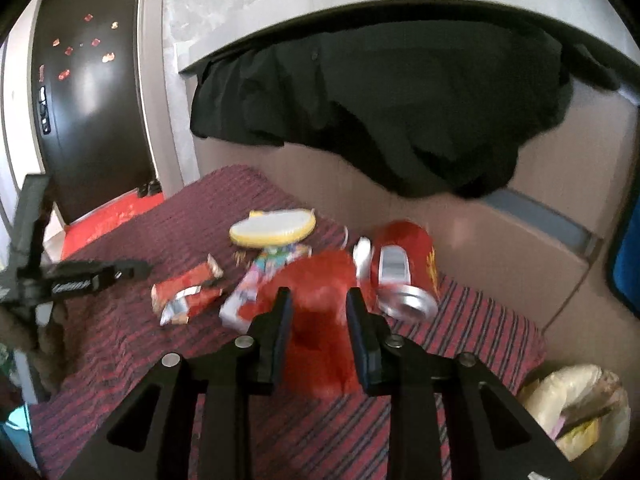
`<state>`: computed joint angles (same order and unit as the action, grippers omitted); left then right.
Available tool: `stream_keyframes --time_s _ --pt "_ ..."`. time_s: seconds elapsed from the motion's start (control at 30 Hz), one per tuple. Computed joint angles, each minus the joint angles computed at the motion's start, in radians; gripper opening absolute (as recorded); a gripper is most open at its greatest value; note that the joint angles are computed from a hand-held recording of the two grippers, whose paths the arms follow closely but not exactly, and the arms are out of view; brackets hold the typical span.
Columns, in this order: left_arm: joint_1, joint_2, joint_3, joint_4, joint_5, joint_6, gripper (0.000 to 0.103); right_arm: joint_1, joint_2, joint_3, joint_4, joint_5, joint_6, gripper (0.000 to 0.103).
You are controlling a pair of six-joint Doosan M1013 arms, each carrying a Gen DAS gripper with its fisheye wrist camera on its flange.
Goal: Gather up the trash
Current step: 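Close the right tool on the red plastic bag while the left tool grasps the red snack packets, then lift the red bag and red snack packets off the bed with both tools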
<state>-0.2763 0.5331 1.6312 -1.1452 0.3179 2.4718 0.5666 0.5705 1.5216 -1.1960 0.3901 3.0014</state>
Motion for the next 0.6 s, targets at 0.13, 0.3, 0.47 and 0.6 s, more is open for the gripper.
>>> stream_keyframes --time_s 0.13,0.3,0.47,0.6 --pt "0.007 -0.001 0.007 -0.101 0.014 0.106 0.029 -0.004 0.041 -0.062 0.018 0.046 -0.016 0.035" --pt "0.023 -0.004 0.025 -0.192 0.042 0.177 0.035 -0.022 0.066 -0.081 0.285 -0.021 -0.259 0.04" --pt "0.031 0.003 0.027 -0.213 0.056 0.18 0.036 -0.025 0.063 -0.054 0.293 -0.078 -0.263 0.047" --pt "0.029 0.006 0.023 -0.185 0.06 0.155 0.037 -0.037 0.06 -0.058 0.49 -0.09 -0.462 0.048"
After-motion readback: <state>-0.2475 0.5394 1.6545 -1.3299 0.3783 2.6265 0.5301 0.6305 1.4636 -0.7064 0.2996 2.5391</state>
